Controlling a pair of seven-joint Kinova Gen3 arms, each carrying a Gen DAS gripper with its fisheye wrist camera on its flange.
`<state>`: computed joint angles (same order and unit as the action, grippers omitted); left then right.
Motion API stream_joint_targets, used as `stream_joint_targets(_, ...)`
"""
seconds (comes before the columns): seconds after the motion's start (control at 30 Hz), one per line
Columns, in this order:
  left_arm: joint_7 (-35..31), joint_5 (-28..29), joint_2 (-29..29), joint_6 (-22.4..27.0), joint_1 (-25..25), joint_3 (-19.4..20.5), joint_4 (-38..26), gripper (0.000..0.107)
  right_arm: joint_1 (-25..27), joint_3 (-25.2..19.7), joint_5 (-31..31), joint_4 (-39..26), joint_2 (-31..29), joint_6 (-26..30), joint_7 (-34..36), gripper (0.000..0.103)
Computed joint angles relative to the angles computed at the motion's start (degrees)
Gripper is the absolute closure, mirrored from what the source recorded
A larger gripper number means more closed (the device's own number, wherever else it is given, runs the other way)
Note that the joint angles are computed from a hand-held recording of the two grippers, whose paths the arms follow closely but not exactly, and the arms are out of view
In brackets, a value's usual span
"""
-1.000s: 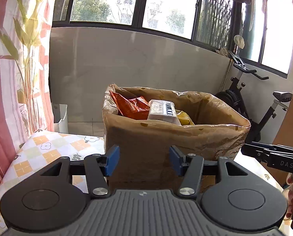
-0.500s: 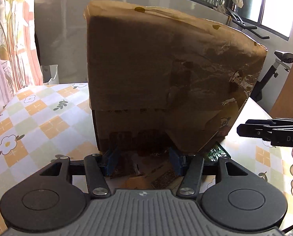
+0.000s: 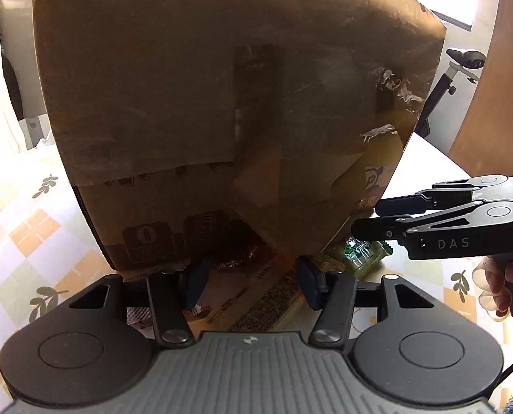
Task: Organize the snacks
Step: 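Withdraw both tools from the box back toward the snack pile, then position the right tool at the green packet while the left tool approaches the red packet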
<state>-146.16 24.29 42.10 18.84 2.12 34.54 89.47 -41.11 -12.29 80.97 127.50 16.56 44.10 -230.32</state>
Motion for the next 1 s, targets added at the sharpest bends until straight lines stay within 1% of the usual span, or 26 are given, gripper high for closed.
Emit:
stream_joint_targets(0.07, 2.3, 1.3, 1.0, 2.0, 0.3, -1.0, -2.1, 0.050, 0.3, 0.2, 0.0, -0.3, 0.3, -0.2, 0.4, 0.051)
stream_joint_targets(0.13, 5.2, 2.2, 0.7, 2.6, 1.7, -3.6, -3.1, 0.057, 0.4, 0.3, 0.1, -0.1, 0.3, -0.2, 0.0, 0.051)
stream_joint_targets(0.17, 7.3, 2.3, 0.5, 2.6, 2.9, -5.5, -3.7, 0.058, 0.3, 0.2, 0.2, 0.1, 0.4, -0.2, -0.5, 0.051)
stream_joint_targets(0.23, 10.2, 2.1, 0.4, 2.5, 4.5, -7.6, -4.3, 0.060, 0.6, 0.3, 0.3, -0.1, 0.6, -0.6, -0.5, 0.051)
stream_joint_targets(0.3, 12.2, 1.5, 0.5, 2.0, 5.5, -8.7, -4.6, 0.062, 1.1, 0.5, 0.5, -0.3, 0.8, -1.4, -0.3, 0.051)
stream_joint_targets(0.37, 14.9, 0.5, 0.3, 1.2, 7.2, -10.5, -4.8, 0.065, 1.3, 0.6, 1.1, -0.2, 0.9, -1.9, -0.7, 0.051)
stream_joint_targets(0.4, 16.3, 0.0, 0.3, 1.2, 7.8, -11.1, -4.9, 0.069, 1.3, 0.6, 1.2, -0.2, 0.9, -2.0, -0.8, 0.051)
stream_joint_targets(0.43, 18.0, -0.1, 0.6, 1.9, 8.0, -11.5, -5.4, 0.070, 1.3, 0.5, 1.3, -0.2, 1.0, -2.0, -1.0, 0.051)
stream_joint_targets(0.5, 19.8, 0.3, 1.4, 3.1, 7.2, -10.3, -6.5, 0.070, 1.4, 0.5, 2.0, 0.1, 1.2, -2.0, -2.2, 0.051)
stream_joint_targets(0.53, 20.7, 0.1, 1.5, 3.4, 7.4, -10.5, -6.7, 0.070, 1.4, 0.5, 2.5, 0.3, 1.5, -2.1, -3.1, 0.051)
stream_joint_targets(0.67, 24.2, -2.1, 1.2, 2.2, 10.1, -13.0, -7.1, 0.068, 1.8, 0.2, 3.5, 0.9, 1.9, -2.4, -4.8, 0.051)
stream_joint_targets(0.7, 25.0, -3.2, 1.3, 1.7, 11.3, -13.7, -7.2, 0.068, 1.9, 0.1, 3.8, 1.0, 1.9, -2.6, -5.1, 0.051)
stream_joint_targets(0.73, 25.3, -4.5, 1.2, 0.8, 11.4, -13.4, -6.7, 0.067, 1.9, 0.0, 4.2, 1.3, 2.0, -2.4, -5.8, 0.051)
stream_joint_targets(0.8, 24.9, -6.2, 0.3, -2.1, 12.3, -13.6, -4.6, 0.066, 2.0, -0.2, 4.6, 1.6, 1.9, -2.3, -6.5, 0.051)
stream_joint_targets(0.83, 24.8, -6.8, 0.2, -2.7, 11.7, -12.8, -4.0, 0.068, 2.0, -0.4, 4.8, 1.8, 1.8, -2.2, -6.9, 0.051)
stream_joint_targets(0.9, 24.6, -8.2, -0.3, -3.3, 11.1, -11.8, -2.9, 0.070, 1.8, -0.7, 4.8, 2.3, 1.7, -1.9, -7.8, 0.051)
stream_joint_targets(1.0, 24.7, -9.5, -0.8, -3.6, 10.5, -10.5, -1.7, 0.071, 1.8, -1.2, 5.5, 3.2, 1.5, -1.6, -9.5, 0.051)
